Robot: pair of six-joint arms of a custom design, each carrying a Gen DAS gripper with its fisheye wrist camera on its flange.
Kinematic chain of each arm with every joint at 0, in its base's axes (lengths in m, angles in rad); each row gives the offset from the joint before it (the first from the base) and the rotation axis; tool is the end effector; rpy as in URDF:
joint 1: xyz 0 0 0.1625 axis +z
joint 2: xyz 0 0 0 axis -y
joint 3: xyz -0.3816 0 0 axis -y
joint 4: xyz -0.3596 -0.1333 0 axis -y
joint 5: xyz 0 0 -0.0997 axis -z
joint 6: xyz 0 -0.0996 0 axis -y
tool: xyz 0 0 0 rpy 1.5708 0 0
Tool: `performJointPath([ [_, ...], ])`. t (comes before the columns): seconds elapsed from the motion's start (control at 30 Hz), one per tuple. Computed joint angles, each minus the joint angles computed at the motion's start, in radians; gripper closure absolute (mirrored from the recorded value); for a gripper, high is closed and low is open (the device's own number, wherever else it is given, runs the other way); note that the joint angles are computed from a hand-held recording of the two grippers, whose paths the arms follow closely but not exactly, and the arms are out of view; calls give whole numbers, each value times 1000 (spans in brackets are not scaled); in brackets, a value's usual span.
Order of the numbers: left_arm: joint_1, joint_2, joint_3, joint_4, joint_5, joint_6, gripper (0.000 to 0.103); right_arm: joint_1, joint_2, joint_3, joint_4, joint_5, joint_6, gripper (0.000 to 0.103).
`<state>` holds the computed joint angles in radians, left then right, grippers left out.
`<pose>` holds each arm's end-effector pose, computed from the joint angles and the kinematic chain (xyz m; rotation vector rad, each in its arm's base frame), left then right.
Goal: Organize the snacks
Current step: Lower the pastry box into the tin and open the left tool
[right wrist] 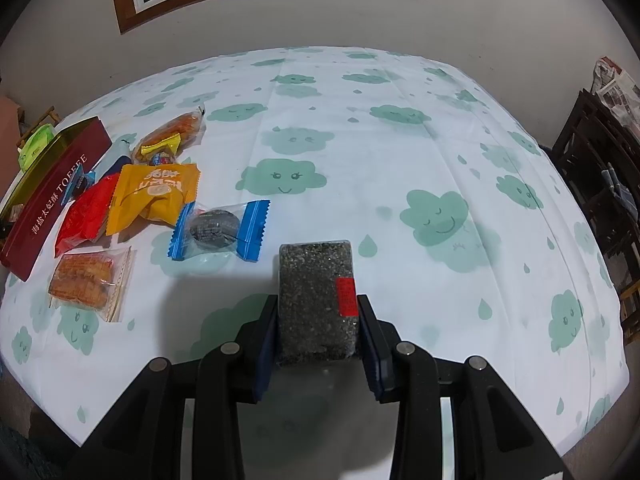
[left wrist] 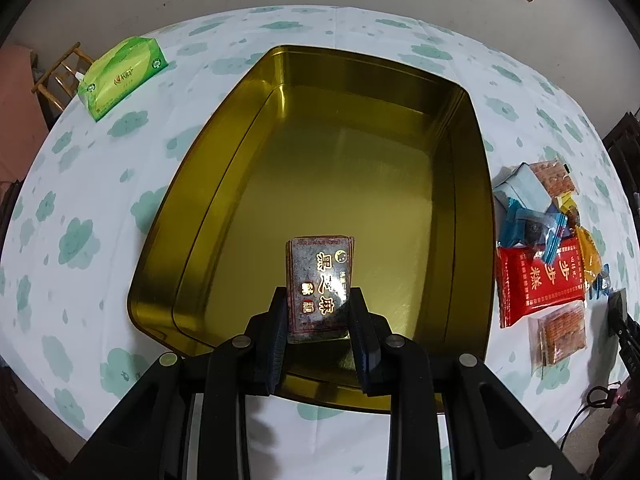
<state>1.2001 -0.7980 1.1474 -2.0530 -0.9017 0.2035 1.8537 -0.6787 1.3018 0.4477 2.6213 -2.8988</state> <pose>-0.0766 -0.7357 0.2484 0.6461 2.3905 -0.2359 0.1917 -0.4913 0.1010 -0.2695 -2.1133 0.8370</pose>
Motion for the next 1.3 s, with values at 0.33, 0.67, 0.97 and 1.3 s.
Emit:
performJointPath([
  [0.33, -9, -13, 33, -14, 6, 15, 78, 0, 3, -4, 0, 5, 7, 65],
  [0.67, -15, -19, 48, -4, 1, 4, 78, -1, -1, 2, -9, 4, 2, 65],
  [0.97, -16, -11, 42, -5, 11, 4, 76, -1, -3, 3, -8, 7, 7, 67],
  [1.3, -23, -22, 65, -63, 13, 23, 51, -3, -2, -3, -12, 10, 16, 67],
])
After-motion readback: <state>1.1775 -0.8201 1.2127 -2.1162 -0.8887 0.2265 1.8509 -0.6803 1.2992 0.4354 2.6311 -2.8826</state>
